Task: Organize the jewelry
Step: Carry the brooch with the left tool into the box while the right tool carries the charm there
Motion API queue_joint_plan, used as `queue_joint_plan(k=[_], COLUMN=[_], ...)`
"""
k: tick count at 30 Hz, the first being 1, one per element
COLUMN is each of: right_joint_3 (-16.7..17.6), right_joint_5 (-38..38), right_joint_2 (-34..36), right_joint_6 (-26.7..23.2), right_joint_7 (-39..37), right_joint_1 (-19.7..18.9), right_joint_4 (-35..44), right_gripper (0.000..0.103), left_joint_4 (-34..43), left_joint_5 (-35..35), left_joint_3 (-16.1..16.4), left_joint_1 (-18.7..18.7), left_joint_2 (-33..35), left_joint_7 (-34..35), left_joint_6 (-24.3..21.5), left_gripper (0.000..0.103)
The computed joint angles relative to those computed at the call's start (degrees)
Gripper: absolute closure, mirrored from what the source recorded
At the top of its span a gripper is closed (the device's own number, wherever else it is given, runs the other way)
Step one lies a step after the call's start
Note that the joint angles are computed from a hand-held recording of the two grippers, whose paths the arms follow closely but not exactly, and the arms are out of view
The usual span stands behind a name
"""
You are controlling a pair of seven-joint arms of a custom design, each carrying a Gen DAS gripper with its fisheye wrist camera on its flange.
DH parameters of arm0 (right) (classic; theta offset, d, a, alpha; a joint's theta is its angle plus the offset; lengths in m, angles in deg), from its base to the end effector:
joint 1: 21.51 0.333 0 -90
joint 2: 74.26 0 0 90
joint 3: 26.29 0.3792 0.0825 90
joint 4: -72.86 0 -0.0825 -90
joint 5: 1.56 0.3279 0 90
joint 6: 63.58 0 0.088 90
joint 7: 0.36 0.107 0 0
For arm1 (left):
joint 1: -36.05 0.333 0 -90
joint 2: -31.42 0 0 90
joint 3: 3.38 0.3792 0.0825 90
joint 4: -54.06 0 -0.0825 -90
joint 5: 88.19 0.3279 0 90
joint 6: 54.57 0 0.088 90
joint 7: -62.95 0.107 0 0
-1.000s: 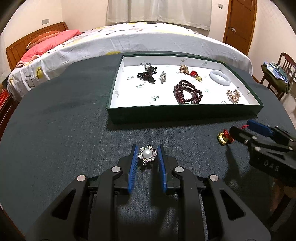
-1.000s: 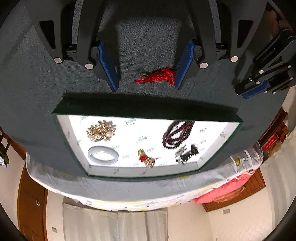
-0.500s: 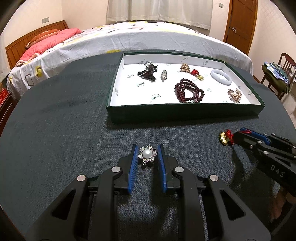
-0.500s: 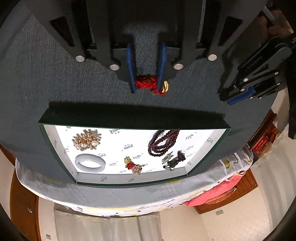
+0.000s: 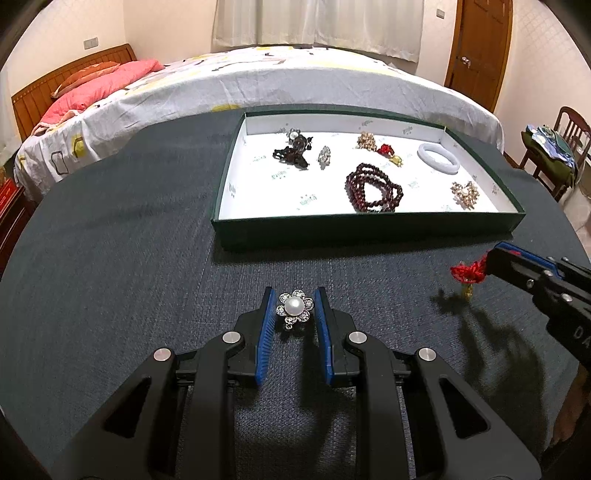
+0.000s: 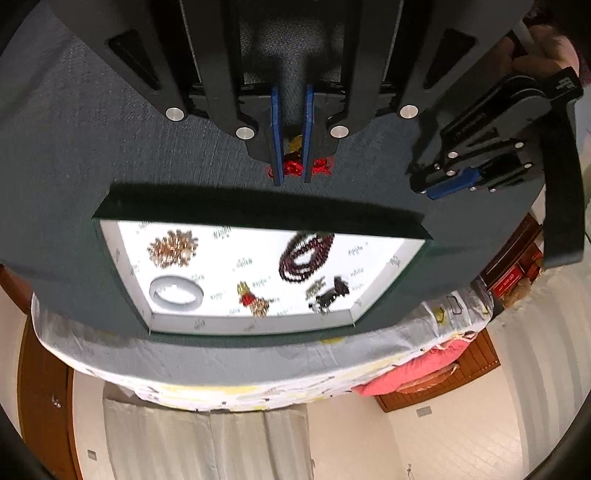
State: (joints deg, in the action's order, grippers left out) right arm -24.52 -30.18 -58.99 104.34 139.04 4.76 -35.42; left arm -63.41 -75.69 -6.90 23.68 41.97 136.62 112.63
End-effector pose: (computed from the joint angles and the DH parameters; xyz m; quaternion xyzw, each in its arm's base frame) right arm 0.5444 0.3218 0.5435 -0.6733 0.6275 -0.1750 0.3496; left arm 0.5689 -0.1730 0.5255 -0.6019 0.7235 -0.2667 0.2080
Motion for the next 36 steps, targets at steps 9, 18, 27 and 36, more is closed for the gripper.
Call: queue_joint_plan(k=[9,18,27,36], right_joint_3=[-2.3,-2.9,-3.4,-3.7], right_joint_5=[-5.3,-11.3,-13.4,-8.6], right_joint_2=[-2.4,-3.1,-0.6,5.5], right_joint_6=[0.8,0.8,0.5,-1.3], right_joint_7=[5.0,9.6,9.7,4.5], right_joint_1=[0.9,0.3,-0.8,-1.5], right_joint_4=[-0.8,0.9,7.0,14.9], right_gripper=[0.093,0.093,0.093,0.093], left_joint_4=[0.4,3.5,10.3,19.0], left_joint_5=[-0.9,-0.9,-1.6,-1.7], left_joint_3=[-0.6,-0.8,0.3,3.8], left_joint_1=[0.2,0.1,-1.5,-4.3], left_joint_2=[-1.5,-1.5,2.1,8.2], left_joint_7=[0.2,0.2,1.2,0.4], left_joint_6=[1.4,3.1,3.8,2.8], left_gripper=[0.082,0.082,0.082,0.082])
